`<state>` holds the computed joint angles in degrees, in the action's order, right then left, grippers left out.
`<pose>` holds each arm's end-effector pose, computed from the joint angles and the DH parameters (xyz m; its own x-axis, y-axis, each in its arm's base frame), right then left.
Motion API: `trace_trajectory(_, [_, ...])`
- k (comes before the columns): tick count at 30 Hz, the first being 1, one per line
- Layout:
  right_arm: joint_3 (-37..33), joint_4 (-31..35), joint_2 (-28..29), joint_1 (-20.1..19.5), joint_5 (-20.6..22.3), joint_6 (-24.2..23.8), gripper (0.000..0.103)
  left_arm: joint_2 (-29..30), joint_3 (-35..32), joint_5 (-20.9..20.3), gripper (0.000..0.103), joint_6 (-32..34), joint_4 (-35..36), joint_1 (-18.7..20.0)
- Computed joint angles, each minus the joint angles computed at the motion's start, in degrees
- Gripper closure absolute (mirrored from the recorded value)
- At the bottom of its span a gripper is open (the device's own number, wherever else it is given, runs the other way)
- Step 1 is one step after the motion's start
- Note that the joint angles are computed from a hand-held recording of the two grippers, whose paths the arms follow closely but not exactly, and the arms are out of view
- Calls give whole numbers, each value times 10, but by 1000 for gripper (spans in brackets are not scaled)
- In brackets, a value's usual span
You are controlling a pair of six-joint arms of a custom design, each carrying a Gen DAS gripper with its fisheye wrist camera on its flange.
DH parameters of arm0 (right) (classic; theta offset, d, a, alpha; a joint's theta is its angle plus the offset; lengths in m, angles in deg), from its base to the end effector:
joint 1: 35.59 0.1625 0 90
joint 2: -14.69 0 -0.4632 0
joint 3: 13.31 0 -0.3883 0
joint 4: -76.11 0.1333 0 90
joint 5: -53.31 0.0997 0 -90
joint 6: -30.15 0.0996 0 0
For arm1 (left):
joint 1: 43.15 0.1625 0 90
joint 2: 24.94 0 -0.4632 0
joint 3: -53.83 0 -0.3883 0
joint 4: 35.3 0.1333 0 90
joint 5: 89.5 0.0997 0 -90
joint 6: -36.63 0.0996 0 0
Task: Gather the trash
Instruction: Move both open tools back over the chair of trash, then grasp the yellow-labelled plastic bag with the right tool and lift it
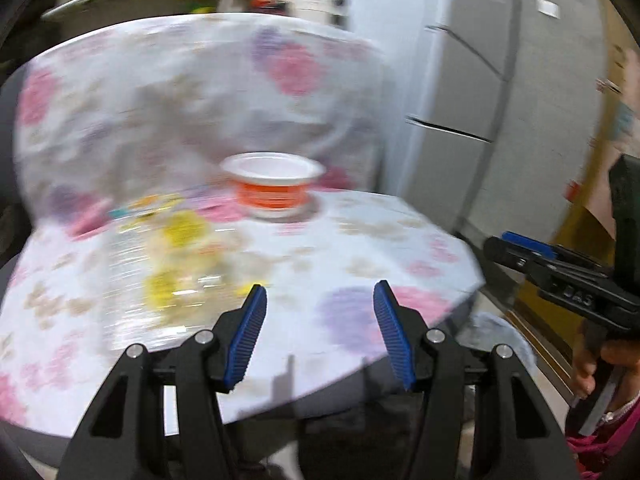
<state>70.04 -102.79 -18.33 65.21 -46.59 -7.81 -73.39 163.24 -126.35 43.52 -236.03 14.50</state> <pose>0.2594 -0.7399 0.1015 -0.6887 -0.5349 0.4895 -0.7231 0.5567 -0.4089 -0.1442 -0.6257 0.2072 -0.7861 -0.1283 -0.6047 0.4431 0.5651 -0.6959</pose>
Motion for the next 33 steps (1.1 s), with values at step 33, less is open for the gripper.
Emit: trace_trajectory(33, [-567, 503, 339, 59, 21, 88, 42, -126, 73, 154, 48, -143, 40, 81])
